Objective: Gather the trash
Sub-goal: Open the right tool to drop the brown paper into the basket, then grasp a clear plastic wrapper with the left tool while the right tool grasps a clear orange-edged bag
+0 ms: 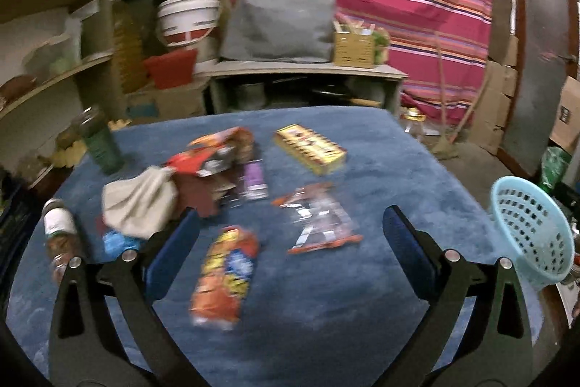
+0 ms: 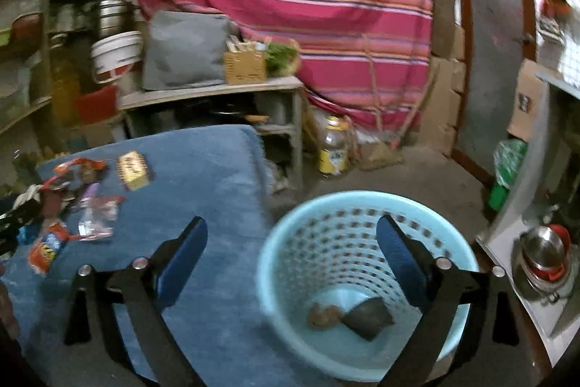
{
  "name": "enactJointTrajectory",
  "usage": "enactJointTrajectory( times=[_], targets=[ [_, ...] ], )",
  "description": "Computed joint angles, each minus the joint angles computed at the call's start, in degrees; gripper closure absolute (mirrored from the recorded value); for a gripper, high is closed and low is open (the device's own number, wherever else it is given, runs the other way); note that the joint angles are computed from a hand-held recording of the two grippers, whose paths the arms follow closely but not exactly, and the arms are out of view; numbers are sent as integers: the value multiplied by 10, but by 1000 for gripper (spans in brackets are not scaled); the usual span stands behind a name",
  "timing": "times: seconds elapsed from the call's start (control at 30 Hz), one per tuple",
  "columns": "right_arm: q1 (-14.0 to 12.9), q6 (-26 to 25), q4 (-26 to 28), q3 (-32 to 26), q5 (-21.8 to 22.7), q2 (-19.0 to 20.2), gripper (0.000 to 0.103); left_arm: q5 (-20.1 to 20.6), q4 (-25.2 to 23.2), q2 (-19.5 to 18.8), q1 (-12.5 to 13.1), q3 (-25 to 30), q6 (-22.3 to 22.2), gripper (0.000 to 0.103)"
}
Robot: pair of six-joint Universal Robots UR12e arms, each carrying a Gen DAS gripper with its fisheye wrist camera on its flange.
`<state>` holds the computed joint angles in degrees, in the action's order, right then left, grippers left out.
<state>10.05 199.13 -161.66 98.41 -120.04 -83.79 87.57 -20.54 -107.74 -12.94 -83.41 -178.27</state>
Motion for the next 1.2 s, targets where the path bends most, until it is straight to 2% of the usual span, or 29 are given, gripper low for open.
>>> enactJointTrajectory(
  times=[0.23,0.53,0.6,0.63,0.73,0.8,0.87,0.9,1.1,1.2],
  targets=[
    [29,-20,0,-40,16,38,11,11,0,4,20,-18,5,6],
    [45,-23,21,-81,31,75,11,20,-63,-15,31,-5,8,6],
    [46,-18,30,-89,36,82,11,3,-90,-19,35,1,6,7],
    [47,-17,31,-91,36,84,11,-2,-97,-20,36,2,5,9],
    [47,-11,36,-101,43,92,11,-24,-138,-27,41,16,5,24],
    [48,-8,39,-107,47,97,11,-36,-181,-35,41,31,11,46],
    [49,-7,46,-115,49,104,11,-41,-188,-37,41,35,17,51],
    [50,-8,48,-119,48,107,11,-45,-183,-36,41,32,20,60],
    [53,4,61,-137,55,121,11,-46,-153,-23,44,16,13,60],
    [56,8,67,-146,61,128,11,-32,-108,-10,49,0,9,60]
  ],
)
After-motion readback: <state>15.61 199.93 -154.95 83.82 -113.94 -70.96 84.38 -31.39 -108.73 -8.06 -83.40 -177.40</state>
